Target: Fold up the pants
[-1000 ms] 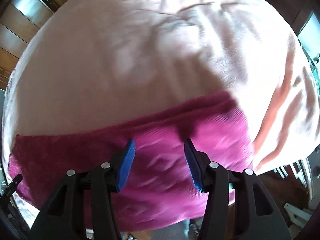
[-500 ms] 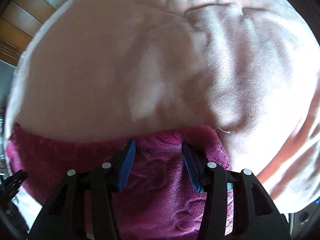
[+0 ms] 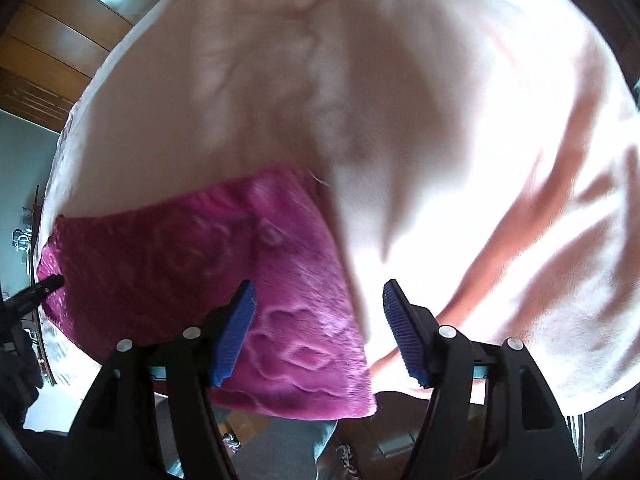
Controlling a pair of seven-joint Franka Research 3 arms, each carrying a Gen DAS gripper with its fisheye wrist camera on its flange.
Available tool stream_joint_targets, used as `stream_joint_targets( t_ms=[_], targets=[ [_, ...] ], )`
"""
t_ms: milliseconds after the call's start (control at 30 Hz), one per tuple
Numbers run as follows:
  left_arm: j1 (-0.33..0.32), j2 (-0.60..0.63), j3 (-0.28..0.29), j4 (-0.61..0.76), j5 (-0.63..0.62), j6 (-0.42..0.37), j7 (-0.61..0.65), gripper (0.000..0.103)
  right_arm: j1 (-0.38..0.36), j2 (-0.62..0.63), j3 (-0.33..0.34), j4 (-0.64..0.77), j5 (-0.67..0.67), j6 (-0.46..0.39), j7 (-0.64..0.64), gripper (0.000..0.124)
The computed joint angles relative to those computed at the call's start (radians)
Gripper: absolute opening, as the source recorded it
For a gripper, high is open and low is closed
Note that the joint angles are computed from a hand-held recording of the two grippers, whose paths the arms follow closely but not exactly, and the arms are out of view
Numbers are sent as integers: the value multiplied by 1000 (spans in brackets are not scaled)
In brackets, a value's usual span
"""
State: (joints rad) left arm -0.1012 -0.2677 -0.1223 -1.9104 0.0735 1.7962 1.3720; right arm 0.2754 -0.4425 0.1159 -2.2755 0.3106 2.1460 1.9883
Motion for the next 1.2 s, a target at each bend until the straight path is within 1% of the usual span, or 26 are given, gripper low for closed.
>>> stream_joint_targets(
  t_ms=[33,167,267,300,367,433,467,533,633,700,800,967,1067,1100,1133,1167,1200],
  targets=[
    [1,1,4,-8,1,12,12,54,2,-4,-9,-16,15,4,-8,67],
    [-11,28,-17,50,9,-14,-1,54,8,3,-47,-74,112,52,-49,67],
    [-17,39,-23,75,12,-27,-10,54,5,20,-69,-110,178,104,-83,69],
    [-18,39,-26,79,13,-31,-18,54,3,13,-72,-126,190,108,-92,68],
    [-20,42,-27,87,12,-41,-37,54,1,4,-84,-144,216,106,-120,63],
    [-15,34,-18,70,4,-32,-42,54,-2,-3,-105,-148,256,90,-149,51],
    [-13,32,-15,65,1,-30,-48,54,-5,4,-114,-146,271,86,-169,49],
    [-8,27,-8,51,-4,-21,-49,54,-18,-19,-122,-158,290,63,-183,39],
    [-2,26,-3,49,-12,-20,-55,54,-43,-52,-115,-150,275,22,-165,30],
    [-1,25,-1,49,-16,-17,-51,54,-52,-65,-95,-139,255,10,-130,25],
    [2,21,5,46,-26,-9,-34,54,-58,-88,-92,-127,242,-8,-113,16],
    [18,4,25,32,-41,-13,3,54,-58,-71,-67,-63,181,-32,-107,16],
    [30,2,36,33,-40,-25,38,54,-73,-35,-43,-31,104,-37,-83,21],
    [35,3,38,38,-35,-32,50,54,-73,-19,-33,-28,90,-28,-66,31],
    [39,0,40,42,-30,-36,63,54,-75,-8,-30,-25,75,-25,-51,46],
    [43,-3,43,45,-27,-38,76,54,-79,0,-30,-26,58,-22,-39,51],
    [48,-6,46,50,-22,-42,88,54,-78,8,-35,-32,59,-10,-37,53]
  ],
)
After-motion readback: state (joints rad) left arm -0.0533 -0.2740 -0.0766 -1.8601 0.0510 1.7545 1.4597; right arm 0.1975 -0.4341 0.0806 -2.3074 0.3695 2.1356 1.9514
